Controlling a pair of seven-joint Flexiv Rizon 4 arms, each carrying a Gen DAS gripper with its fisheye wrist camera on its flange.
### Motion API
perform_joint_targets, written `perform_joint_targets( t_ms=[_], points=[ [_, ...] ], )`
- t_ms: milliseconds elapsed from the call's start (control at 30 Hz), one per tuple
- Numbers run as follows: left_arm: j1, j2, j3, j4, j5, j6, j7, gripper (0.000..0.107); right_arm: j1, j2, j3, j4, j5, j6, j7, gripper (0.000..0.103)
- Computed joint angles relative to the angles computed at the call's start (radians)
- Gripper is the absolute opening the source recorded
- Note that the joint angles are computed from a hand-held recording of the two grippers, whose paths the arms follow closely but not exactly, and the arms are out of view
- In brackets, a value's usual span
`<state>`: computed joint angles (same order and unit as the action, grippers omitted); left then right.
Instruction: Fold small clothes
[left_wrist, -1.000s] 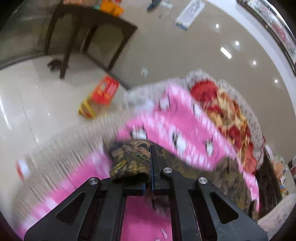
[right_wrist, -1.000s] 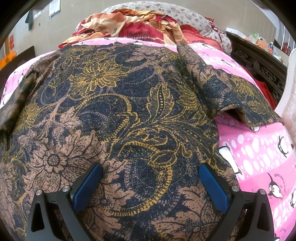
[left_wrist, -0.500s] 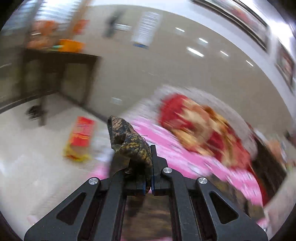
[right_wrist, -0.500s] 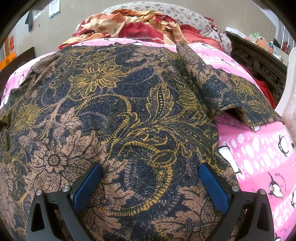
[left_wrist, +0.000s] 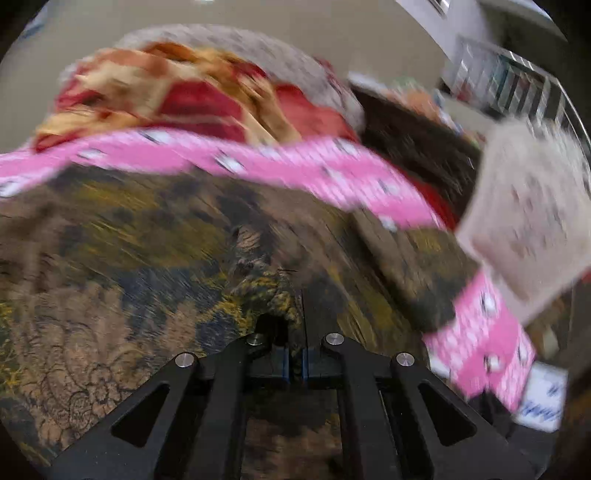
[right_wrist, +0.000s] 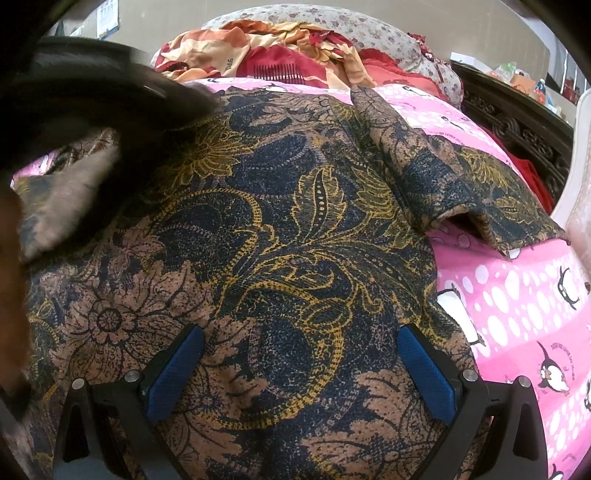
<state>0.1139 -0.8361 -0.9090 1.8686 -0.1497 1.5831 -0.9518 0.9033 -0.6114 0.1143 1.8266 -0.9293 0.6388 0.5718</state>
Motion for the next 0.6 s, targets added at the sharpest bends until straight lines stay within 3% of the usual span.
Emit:
perform_joint_targets(
  t_ms=[67, 167, 233, 333, 433, 500, 600],
  points=[
    [0.005, 0.014, 0.005, 0.019, -0.008, -0.035, -0.001, 0.008, -0.001, 0.002, -0.002, 0.007, -0.008, 0.01, 0.011, 0.103],
    [0.112, 0.015, -0.081, 0.073, -0.04, -0.108, 0.037, 0.027, -0.001, 0.002, -0.003, 0.005, -0.011, 0.01, 0.015, 0.103],
    [0.167, 0.026, -0.114, 0.121, -0.035, -0.077, 0.063, 0.039, -0.002, 0.006, -0.005, 0.013, -0.022, 0.02, 0.029, 0.103],
    [0.245, 0.049, -0.148, 0.197, 0.005, -0.013, 0.067, 0.041, 0.006, 0.026, -0.017, 0.043, -0.077, 0.041, 0.09, 0.101],
    [0.262, 0.126, -0.057, 0.279, 0.078, 0.136, 0.022, 0.041, 0.013, 0.09, -0.047, 0.117, -0.264, 0.077, 0.262, 0.099],
    [0.255, 0.16, 0.012, 0.312, 0.099, 0.201, -0.021, 0.041, 0.002, 0.128, -0.048, 0.14, -0.37, 0.06, 0.31, 0.099],
    [0.274, 0.16, 0.055, 0.367, 0.132, 0.298, -0.093, 0.041, -0.075, 0.134, -0.042, 0.142, -0.514, 0.173, 0.331, 0.097]
  ],
)
